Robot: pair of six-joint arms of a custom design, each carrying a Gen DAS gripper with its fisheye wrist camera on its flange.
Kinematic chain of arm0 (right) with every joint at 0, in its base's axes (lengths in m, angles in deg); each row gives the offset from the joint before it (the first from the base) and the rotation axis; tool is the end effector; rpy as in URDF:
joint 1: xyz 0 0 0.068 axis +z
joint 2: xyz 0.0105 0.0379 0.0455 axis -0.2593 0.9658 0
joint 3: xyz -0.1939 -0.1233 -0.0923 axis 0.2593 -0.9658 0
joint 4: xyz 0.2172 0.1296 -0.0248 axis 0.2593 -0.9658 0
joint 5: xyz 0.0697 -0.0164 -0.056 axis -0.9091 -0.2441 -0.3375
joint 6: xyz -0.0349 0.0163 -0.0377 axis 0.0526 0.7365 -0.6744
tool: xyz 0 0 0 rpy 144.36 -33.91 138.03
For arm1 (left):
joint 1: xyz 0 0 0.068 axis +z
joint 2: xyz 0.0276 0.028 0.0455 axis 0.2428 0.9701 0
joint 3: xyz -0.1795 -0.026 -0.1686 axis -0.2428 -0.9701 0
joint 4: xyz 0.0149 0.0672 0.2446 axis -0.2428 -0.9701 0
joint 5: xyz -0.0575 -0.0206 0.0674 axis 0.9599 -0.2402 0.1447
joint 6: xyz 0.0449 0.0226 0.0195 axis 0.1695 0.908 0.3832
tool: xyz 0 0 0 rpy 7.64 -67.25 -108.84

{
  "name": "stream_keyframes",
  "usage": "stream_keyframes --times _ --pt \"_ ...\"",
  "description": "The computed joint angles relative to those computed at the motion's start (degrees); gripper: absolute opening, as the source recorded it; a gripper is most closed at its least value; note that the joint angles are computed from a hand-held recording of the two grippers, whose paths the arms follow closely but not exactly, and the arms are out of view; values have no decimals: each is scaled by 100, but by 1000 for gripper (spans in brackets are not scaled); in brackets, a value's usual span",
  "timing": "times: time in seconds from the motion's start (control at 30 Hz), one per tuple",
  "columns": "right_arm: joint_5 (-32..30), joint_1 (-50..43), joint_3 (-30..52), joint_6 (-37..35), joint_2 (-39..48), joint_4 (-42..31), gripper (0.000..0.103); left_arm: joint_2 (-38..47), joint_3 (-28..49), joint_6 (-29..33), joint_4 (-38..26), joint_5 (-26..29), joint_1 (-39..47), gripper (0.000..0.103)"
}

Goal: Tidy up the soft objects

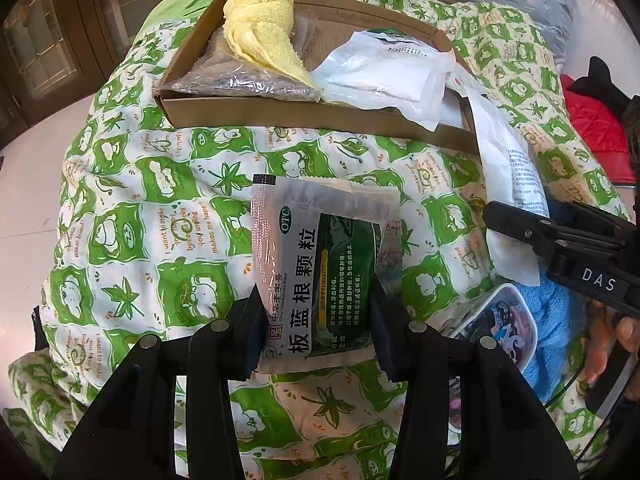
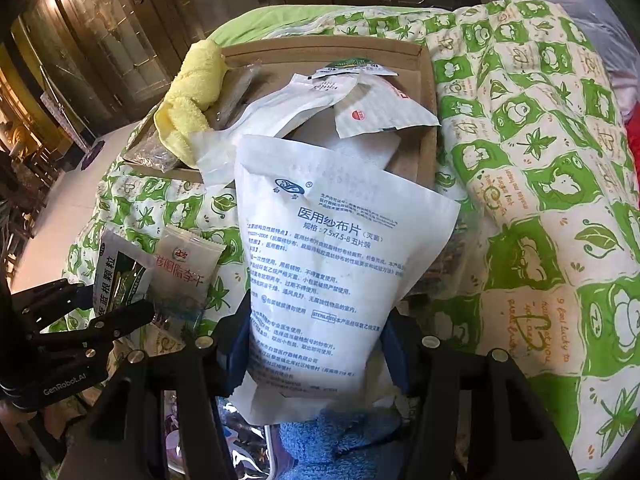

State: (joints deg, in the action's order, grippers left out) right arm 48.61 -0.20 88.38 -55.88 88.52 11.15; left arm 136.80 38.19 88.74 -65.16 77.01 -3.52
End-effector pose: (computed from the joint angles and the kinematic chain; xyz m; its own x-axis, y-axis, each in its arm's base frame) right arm 0.2146 0.0540 0.2108 -0.8546 0.1332 -0.5019 0.0858 0.9895 0.1167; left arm 0.2978 -0.1007 0.2172 -0.8354 0.3469 -0.4263 0.4328 0.8933 -0.1213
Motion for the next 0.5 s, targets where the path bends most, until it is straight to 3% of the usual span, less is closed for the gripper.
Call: stream_keyframes --times 0.5 --pt "3 34 -5 41 103 57 56 -11 -5 -7 1 -30 -24 45"
